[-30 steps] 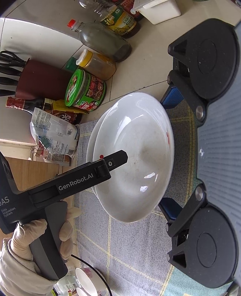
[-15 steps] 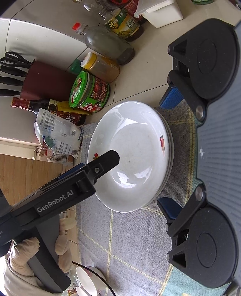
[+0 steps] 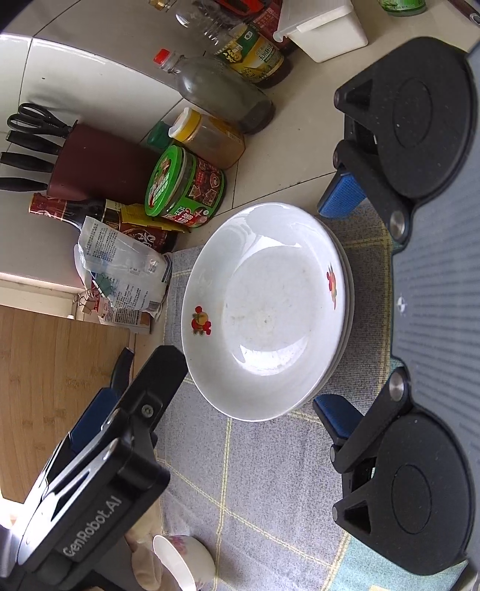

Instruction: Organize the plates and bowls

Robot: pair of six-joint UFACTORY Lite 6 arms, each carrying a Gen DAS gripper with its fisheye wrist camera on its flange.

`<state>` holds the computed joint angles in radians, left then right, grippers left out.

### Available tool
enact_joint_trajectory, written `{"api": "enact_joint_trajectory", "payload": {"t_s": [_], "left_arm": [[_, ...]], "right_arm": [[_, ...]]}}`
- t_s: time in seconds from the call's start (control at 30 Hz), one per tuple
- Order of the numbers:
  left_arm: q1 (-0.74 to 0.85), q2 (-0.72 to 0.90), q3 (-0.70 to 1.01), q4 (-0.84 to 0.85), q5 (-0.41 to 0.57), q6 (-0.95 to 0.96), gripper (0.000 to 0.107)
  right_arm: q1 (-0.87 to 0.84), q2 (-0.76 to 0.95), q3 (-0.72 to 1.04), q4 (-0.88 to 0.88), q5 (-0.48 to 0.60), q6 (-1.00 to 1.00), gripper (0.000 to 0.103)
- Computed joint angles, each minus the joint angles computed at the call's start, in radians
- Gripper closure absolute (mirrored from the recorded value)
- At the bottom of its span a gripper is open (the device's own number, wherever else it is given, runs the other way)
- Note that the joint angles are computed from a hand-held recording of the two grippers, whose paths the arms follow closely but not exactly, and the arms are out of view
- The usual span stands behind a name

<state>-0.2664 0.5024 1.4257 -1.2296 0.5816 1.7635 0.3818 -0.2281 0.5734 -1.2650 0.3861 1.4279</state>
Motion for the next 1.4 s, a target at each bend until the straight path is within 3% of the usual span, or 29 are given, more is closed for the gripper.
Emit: {"api": "enact_joint_trajectory", "payload": {"t_s": [0.33, 0.43, 0.67, 0.83, 1.13, 1.4], "left_arm": [[0.035, -0.362, -0.511, -0.729, -0.175, 0.627, 0.005], [0.079, -0.435, -0.612, -0.801, -0.168, 0.698, 0.005], [0.286, -0.572, -0.823, -0.704, -0.058, 0.65, 0.005], [0.474, -0.605, -0.854, -0.516, 0.048, 0.598, 0.005], [0.928, -0.518, -0.762, -0.197, 0.3, 0.589, 0.005], [1.219, -0.316, -0.578, -0.071, 0.394, 0.626, 0.005]], "right_arm": [[0.034, 0.025, 0.027, -0.026, 0.033, 0.044, 0.0], [0.042, 0.029, 0.028, -0.019, 0.011, 0.045, 0.0], [0.19, 0.129, 0.109, -0.003, 0.069, 0.1, 0.0], [0.322, 0.263, 0.242, 0.034, 0.16, 0.154, 0.0], [0.514, 0.504, 0.516, 0.146, 0.254, 0.19, 0.0], [0.624, 0.778, 0.916, 0.317, 0.327, -0.011, 0.0]]}}
